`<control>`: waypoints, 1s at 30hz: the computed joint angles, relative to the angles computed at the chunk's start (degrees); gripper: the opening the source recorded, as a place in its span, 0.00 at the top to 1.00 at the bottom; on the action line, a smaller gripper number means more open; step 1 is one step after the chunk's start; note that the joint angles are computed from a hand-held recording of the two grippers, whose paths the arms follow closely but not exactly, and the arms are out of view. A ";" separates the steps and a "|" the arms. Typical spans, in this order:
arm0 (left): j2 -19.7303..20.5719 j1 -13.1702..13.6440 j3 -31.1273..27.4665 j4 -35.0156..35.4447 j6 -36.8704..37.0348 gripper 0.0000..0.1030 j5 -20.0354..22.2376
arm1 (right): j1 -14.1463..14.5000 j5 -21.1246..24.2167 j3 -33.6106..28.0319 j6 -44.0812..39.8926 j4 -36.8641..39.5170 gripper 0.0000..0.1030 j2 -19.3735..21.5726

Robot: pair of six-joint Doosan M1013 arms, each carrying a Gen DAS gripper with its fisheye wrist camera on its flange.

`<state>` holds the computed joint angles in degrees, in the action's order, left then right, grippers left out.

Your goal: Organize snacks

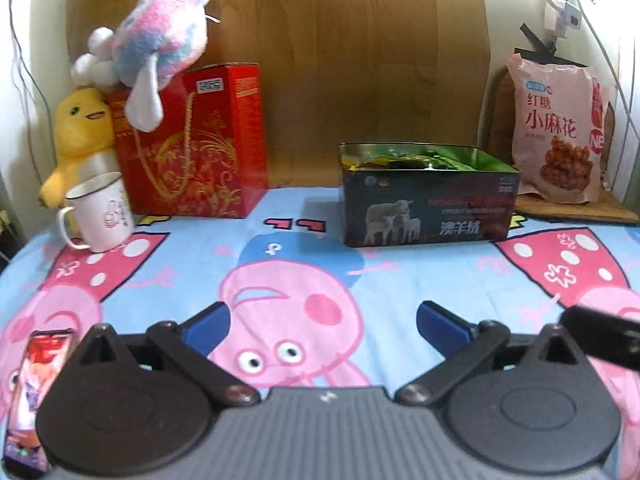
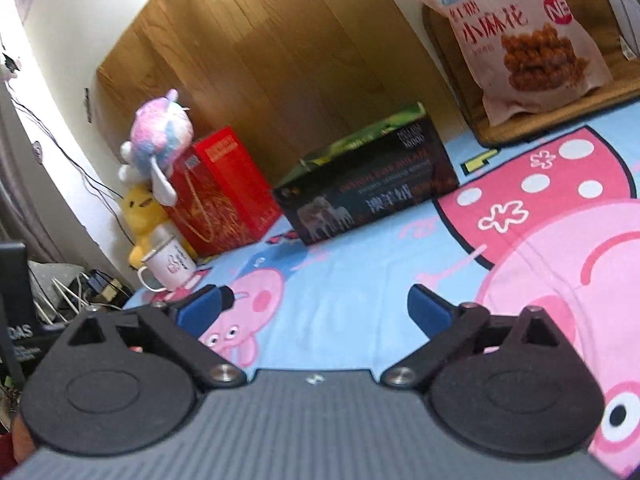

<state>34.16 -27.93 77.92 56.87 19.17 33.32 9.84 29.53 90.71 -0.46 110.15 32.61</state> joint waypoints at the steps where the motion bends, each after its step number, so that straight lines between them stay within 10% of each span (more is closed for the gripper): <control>1: -0.10 -0.17 0.16 0.73 -0.55 0.00 0.75 | 0.02 0.40 0.31 -0.95 0.86 0.00 -0.19; 30: -1.55 -1.69 3.52 10.29 -7.93 0.00 5.02 | -0.24 5.28 2.97 1.25 -0.56 0.00 -1.46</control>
